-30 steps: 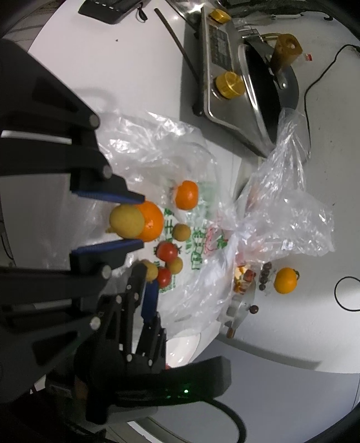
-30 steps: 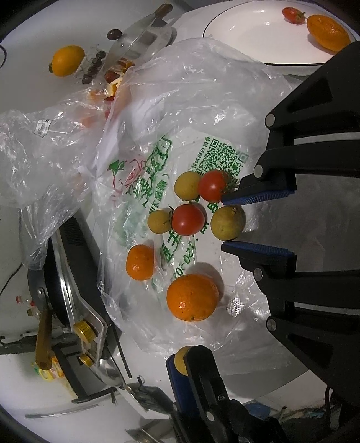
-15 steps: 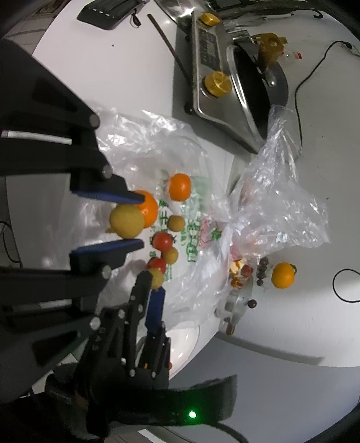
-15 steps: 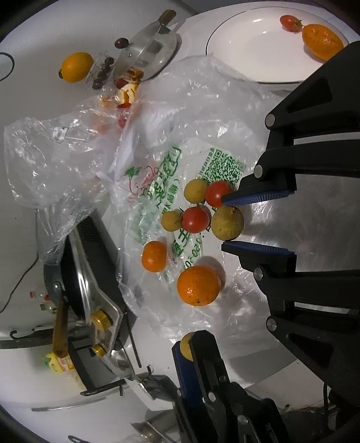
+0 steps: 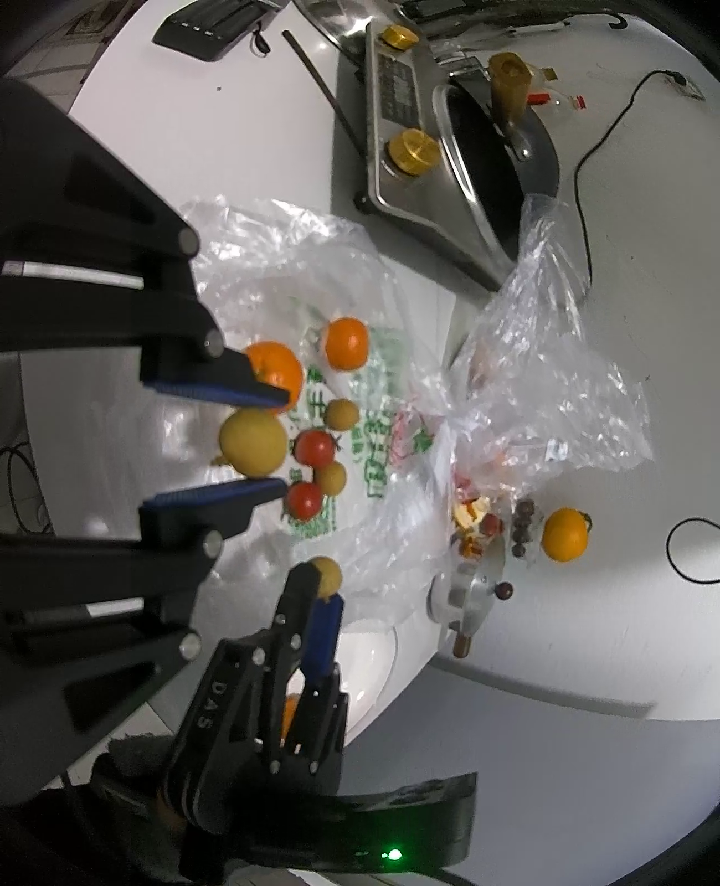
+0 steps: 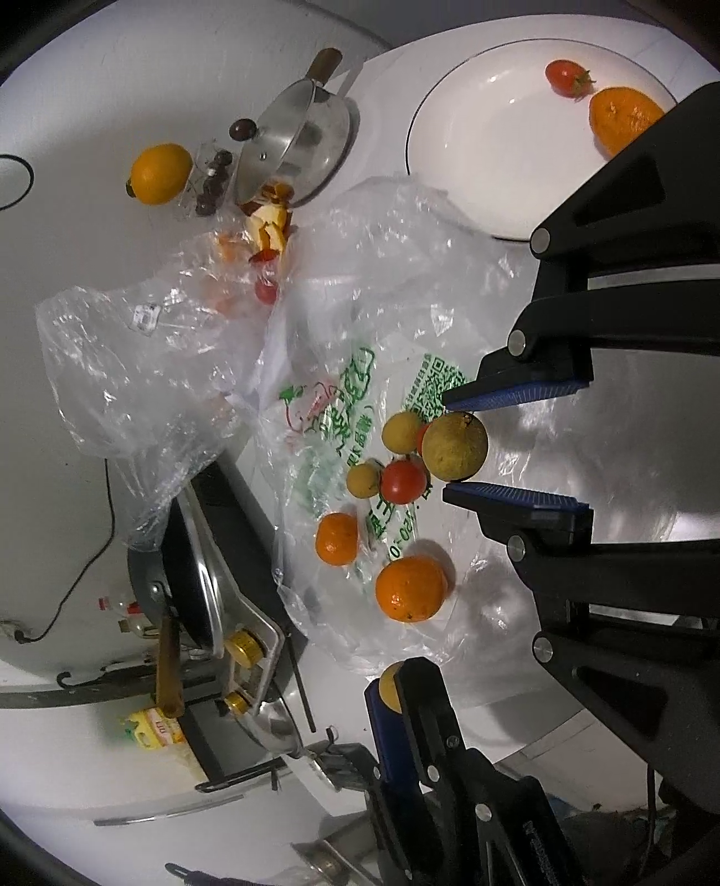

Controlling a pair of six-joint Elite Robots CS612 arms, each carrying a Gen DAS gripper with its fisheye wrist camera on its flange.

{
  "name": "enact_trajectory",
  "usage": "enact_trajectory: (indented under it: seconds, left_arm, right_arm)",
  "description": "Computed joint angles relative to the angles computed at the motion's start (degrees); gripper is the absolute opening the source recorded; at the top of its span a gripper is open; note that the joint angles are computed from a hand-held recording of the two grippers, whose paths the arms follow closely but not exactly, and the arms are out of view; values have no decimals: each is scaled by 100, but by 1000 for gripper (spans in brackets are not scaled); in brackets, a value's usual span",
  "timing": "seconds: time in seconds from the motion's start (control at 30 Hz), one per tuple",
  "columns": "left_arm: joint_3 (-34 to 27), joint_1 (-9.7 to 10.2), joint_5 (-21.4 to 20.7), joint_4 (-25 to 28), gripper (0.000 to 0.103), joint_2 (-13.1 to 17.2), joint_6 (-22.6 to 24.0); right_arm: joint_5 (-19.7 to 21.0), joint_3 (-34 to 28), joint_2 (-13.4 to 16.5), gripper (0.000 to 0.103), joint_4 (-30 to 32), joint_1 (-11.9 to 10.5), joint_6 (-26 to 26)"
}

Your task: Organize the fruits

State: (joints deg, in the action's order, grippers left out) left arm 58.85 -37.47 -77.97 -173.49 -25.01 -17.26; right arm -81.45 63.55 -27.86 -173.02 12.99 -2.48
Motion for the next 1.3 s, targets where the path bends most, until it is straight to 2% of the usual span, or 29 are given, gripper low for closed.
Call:
enact_trajectory:
  seconds: [0.73,1.3]
  left_arm:
    - [-588,-244,122,321,26,193,327]
    - [-1308,-453,121,943,26,500,589]
  right_arm:
    - [134,675,-296,28,-833,-319,289]
    - [204,1289,-512,29,-1423,-653,682]
